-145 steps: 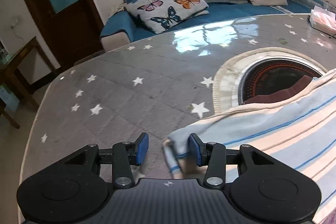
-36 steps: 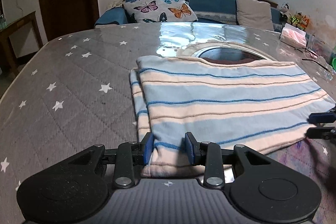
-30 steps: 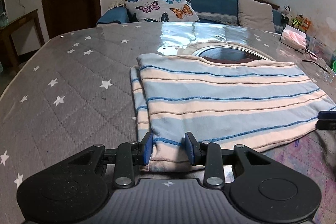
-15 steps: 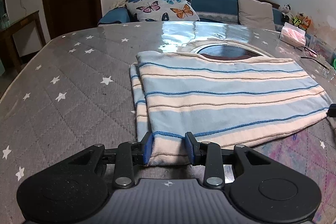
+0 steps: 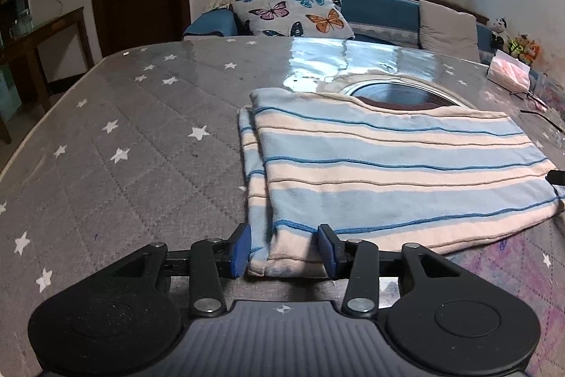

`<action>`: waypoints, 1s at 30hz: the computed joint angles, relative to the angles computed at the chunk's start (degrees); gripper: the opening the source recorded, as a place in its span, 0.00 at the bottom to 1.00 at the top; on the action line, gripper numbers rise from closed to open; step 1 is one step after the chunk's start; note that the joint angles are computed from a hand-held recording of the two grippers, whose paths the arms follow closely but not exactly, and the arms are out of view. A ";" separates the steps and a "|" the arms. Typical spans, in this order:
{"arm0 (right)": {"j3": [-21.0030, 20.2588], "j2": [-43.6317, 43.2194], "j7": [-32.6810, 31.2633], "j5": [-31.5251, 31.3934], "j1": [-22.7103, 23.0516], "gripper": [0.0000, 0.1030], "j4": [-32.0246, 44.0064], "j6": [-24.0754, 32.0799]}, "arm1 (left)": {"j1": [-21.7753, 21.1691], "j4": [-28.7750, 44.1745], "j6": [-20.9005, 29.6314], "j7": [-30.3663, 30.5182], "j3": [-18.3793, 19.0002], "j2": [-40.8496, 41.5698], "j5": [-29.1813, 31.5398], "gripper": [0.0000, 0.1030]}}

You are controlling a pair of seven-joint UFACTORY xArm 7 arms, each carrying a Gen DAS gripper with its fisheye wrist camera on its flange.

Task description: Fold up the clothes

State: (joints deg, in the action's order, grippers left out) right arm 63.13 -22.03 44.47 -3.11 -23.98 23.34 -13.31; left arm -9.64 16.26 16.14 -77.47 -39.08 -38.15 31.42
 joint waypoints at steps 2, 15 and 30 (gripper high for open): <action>0.38 1.96 0.73 0.91 -0.79 0.36 -0.13 -1.98 | -0.03 0.02 -0.27 -0.05 0.27 0.42 -0.20 0.43; -3.27 4.85 -3.63 7.08 3.32 0.07 -0.48 -2.86 | -2.19 -0.67 -1.44 0.93 1.92 0.38 -2.11 0.19; -27.35 -12.46 -2.06 -1.12 29.09 0.12 -9.14 13.41 | -22.75 -3.26 8.67 9.03 8.37 -7.14 -12.81 0.23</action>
State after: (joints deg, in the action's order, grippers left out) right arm 35.79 -34.48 42.41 -4.23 5.11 14.20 0.11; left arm -32.39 13.00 24.81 -68.44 -30.72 -45.30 18.61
